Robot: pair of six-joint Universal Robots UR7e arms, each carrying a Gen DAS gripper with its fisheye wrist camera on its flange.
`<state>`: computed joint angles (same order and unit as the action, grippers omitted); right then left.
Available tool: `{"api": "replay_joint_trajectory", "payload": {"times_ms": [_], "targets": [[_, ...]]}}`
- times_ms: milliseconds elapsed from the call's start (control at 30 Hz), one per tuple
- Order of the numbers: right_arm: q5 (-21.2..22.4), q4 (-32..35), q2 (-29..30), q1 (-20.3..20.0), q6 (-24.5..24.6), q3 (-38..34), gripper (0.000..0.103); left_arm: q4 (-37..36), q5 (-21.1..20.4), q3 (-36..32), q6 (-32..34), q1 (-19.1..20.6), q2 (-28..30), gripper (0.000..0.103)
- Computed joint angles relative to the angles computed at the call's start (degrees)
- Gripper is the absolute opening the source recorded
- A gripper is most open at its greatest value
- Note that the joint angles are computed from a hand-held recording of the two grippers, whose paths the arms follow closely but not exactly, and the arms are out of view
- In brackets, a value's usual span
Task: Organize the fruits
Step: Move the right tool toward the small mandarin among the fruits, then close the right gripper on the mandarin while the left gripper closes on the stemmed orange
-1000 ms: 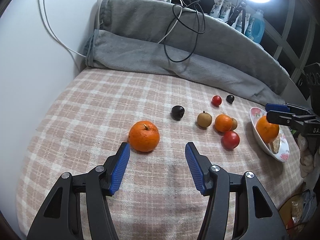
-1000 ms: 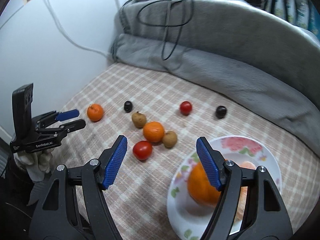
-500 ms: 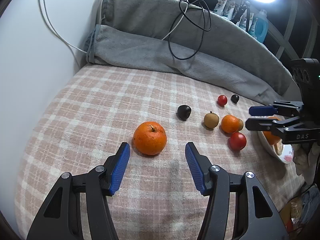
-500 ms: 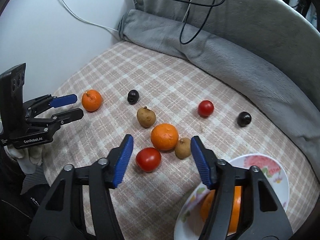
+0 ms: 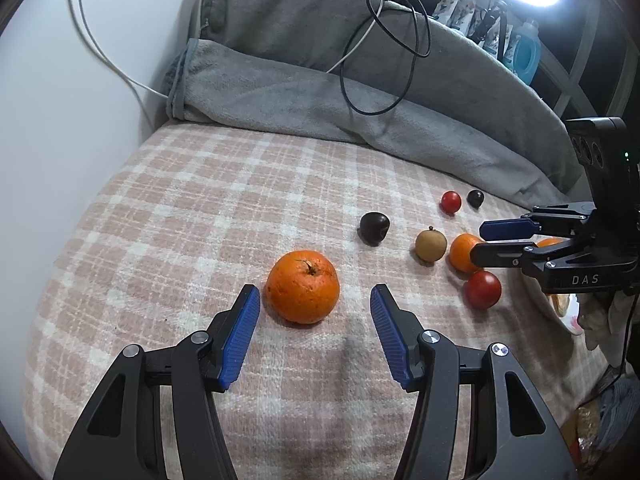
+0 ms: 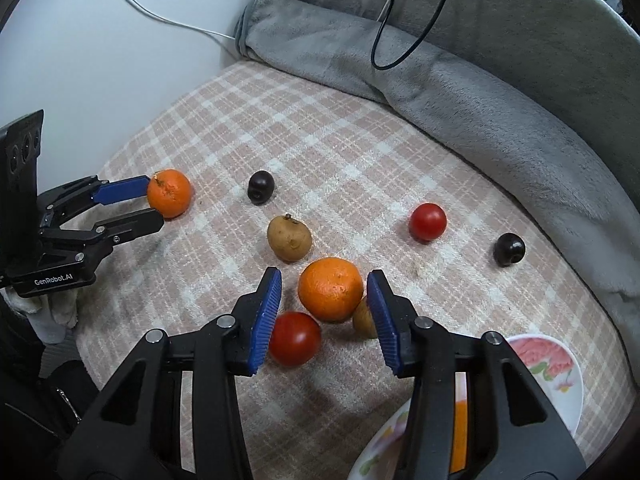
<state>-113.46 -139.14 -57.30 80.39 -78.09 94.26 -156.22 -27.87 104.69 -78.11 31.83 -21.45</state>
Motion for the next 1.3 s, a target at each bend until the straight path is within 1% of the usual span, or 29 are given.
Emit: {"api": "replay_joint_trajectory", "payload": {"times_ms": [200, 400, 533, 667, 867, 900, 1000, 1100, 1300], "targets": [[-1.54, -1.40, 1.25, 0.18, -0.59, -0.09, 0.047, -2.77, -0.30, -0.08, 2.42, 0.81, 0.55, 0.057], [-2.29, -3.63, 1.78, 0.37, -1.90, 0.58, 0.047, -3.45, -0.84, 0.10, 2.67, 1.36, 0.45, 0.057], [-2.98, -4.17, 2.21, 0.63, -2.44, 0.60, 0.040, -4.08, -1.15, 0.19, 2.96, 1.67, 0.42, 0.057], [-3.18, -4.96, 2.47, 0.78, -3.03, 0.65, 0.039, -3.87, -1.56, -0.04, 3.14, 1.97, 0.38, 0.057], [-2.89, -5.08, 2.53, 0.71, -2.69, 0.69, 0.038, -3.96, -2.35, -0.30, 4.14, 2.67, 0.10, 0.057], [-2.75, -5.31, 2.65, 0.71, -2.67, 0.79, 0.038, -3.47, -2.30, -0.43, 4.13, 2.72, 0.07, 0.056], [-2.03, -5.06, 2.10, 0.52, -2.76, 1.00, 0.038, -0.69, -1.79, -1.13, 3.13, 2.85, 0.03, 0.049], [-1.22, -4.65, 1.49, 0.41, -2.54, 1.12, 0.038, -1.23, -1.78, -0.66, 3.08, 2.75, -0.14, 0.041], [0.17, -4.26, 0.47, 0.37, -1.78, 1.65, 0.038, 0.12, -1.55, -0.79, 2.38, 2.36, -0.26, 0.040]]}}
